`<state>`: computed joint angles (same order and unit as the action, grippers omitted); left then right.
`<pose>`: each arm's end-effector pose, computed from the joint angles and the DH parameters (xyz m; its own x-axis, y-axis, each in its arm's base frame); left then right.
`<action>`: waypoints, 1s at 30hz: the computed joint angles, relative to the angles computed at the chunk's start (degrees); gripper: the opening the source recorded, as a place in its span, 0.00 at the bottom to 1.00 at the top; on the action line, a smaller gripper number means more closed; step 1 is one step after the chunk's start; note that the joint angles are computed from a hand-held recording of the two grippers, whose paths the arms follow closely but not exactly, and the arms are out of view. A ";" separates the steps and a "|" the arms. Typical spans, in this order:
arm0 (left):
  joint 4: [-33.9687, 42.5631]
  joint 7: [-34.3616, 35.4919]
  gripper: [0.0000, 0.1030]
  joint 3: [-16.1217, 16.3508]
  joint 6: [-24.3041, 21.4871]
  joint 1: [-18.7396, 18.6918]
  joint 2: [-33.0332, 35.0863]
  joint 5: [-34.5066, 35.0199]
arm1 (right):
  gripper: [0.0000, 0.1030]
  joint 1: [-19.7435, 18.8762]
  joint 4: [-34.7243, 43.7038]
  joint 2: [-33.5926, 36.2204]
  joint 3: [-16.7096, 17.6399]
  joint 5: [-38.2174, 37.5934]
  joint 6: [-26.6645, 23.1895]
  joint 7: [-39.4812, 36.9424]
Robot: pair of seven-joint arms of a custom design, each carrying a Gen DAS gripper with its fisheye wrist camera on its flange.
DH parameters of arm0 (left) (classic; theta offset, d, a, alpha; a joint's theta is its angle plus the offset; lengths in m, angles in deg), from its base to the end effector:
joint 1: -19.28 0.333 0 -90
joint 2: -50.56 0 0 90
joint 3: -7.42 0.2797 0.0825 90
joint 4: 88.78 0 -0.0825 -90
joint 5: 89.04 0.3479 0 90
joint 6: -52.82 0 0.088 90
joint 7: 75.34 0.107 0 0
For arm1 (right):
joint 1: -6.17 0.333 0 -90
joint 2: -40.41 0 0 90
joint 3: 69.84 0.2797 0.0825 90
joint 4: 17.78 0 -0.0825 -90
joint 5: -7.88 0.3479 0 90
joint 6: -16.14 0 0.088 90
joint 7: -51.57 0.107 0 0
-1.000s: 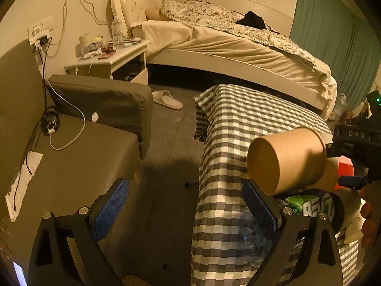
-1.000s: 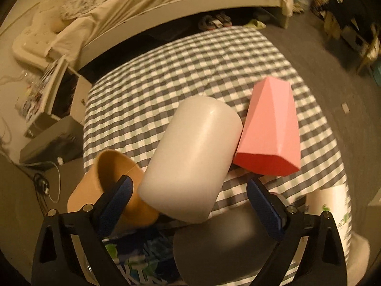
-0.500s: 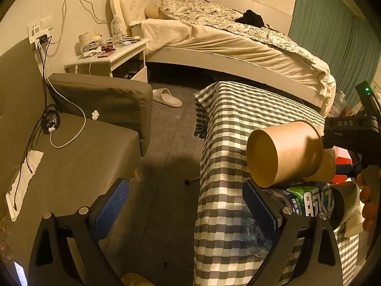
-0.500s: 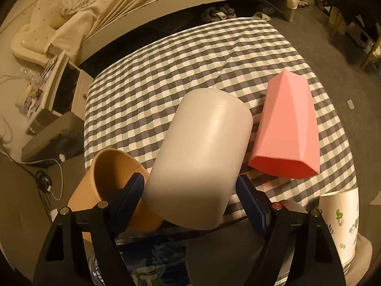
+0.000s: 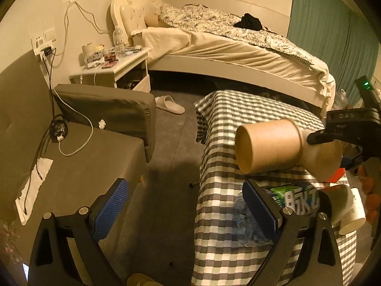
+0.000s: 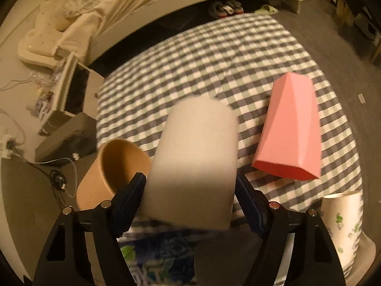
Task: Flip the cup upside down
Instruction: 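Lift the white cup with the right gripper and turn its opening upward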
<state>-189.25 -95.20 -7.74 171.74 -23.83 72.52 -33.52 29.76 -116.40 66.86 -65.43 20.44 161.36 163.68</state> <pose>0.3687 -0.4904 0.3543 0.3814 -0.9235 0.0419 -0.6768 -0.3098 -0.6678 0.5776 0.2980 0.3446 -0.0297 -0.9478 -0.3175 -0.9700 0.1040 -0.2198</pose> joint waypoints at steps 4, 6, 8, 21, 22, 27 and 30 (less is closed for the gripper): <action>1.77 0.06 0.96 -0.53 -3.20 -1.35 -0.96 0.03 | 0.70 0.15 -7.77 -8.27 0.13 -1.48 3.54 -2.86; 3.24 -0.27 0.96 -0.97 -5.54 -2.57 -1.32 0.58 | 0.70 -0.61 -10.93 -11.89 1.01 -0.11 3.99 -5.06; 4.33 -0.40 0.96 -1.40 -7.35 -3.62 -1.57 1.18 | 0.70 -1.15 -14.85 -16.15 1.61 1.31 4.59 -7.18; 12.85 -2.51 0.96 -3.28 -21.14 -13.39 1.26 2.18 | 0.70 -0.49 -40.12 -45.03 2.93 8.33 5.61 -19.17; 12.82 -3.02 0.96 -3.33 -21.46 -13.79 1.28 2.07 | 0.70 -0.23 -43.00 -47.65 2.95 8.09 4.44 -20.15; 12.71 -5.78 0.96 -3.70 -22.22 -15.37 1.86 1.13 | 0.70 1.16 -52.67 -55.68 3.62 7.31 -1.10 -22.45; 12.18 -6.58 0.96 -3.89 -21.90 -15.73 2.01 0.40 | 0.70 1.98 -56.08 -56.26 3.70 7.97 -3.54 -23.02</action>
<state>-177.07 -101.78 -11.63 149.84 -39.56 74.53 -33.12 31.74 -172.48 10.60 -61.73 28.41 157.82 140.66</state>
